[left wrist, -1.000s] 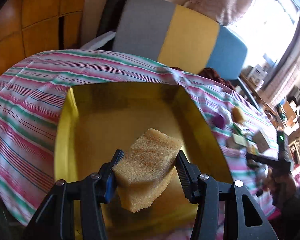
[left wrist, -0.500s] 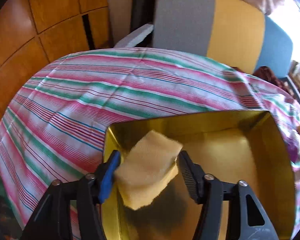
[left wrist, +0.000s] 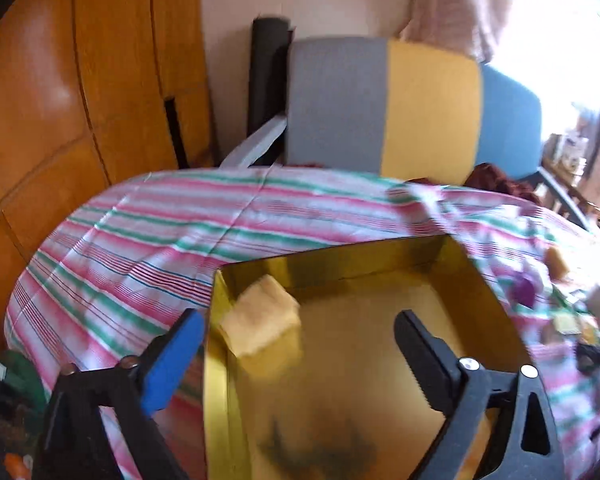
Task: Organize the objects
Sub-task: 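Carry the WEIDAN cracker pack into the gold tray and open the right tool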
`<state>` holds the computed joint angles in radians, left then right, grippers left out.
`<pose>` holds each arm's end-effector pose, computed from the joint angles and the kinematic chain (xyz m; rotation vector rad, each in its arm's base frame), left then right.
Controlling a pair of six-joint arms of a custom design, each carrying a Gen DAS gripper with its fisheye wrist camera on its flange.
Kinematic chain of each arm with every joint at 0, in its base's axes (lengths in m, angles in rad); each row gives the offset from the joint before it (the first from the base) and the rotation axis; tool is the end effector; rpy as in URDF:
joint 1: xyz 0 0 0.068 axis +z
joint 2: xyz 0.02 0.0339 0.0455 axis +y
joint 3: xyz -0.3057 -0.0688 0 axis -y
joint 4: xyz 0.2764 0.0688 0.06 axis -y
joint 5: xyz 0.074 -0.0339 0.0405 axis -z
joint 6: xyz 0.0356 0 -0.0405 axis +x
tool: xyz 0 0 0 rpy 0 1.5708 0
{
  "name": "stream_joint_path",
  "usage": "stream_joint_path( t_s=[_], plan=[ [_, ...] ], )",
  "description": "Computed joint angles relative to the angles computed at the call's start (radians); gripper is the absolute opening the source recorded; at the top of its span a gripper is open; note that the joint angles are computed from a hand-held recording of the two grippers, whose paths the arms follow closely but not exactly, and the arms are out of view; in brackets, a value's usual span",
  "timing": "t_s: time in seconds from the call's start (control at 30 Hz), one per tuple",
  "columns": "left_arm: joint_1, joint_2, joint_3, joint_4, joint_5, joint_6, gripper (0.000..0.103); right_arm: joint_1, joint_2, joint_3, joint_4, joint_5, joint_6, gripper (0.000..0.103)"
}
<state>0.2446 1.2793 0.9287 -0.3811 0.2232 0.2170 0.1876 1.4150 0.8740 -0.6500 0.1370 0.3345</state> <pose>0.2864 0.0634 0.2951 0.0824 2.2790 -0.0161 0.2769 0.0476 0.2231 0.2371 2.7297 -0.0457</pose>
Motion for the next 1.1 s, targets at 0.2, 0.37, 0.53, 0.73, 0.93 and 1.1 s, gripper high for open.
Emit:
stream_joint_path(
  t_s=[0.2,0.37,0.53,0.73,0.93,1.1],
  plan=[
    [0.005,-0.23,-0.105,-0.107,0.082,0.005,0.1,0.022,-0.025,-0.021,0.004,0.024,0.02,0.05],
    [0.024,-0.288,-0.134,-0.167,0.1,-0.001,0.1,0.025,-0.022,-0.019,0.01,0.033,0.053,0.049],
    [0.079,-0.303,-0.154,-0.189,0.117,0.024,0.1,0.027,-0.076,-0.031,-0.013,-0.004,0.122,0.049],
    [0.157,-0.289,-0.168,-0.177,0.145,0.061,0.1,0.065,-0.201,-0.018,-0.043,0.015,0.191,0.049],
    [0.278,-0.277,-0.15,-0.17,0.182,0.065,0.1,0.262,-0.156,0.15,-0.038,0.048,0.197,0.049],
    [0.443,-0.236,-0.111,-0.177,0.245,0.082,0.1,0.48,0.101,0.394,0.003,0.012,0.136,0.049]
  ],
)
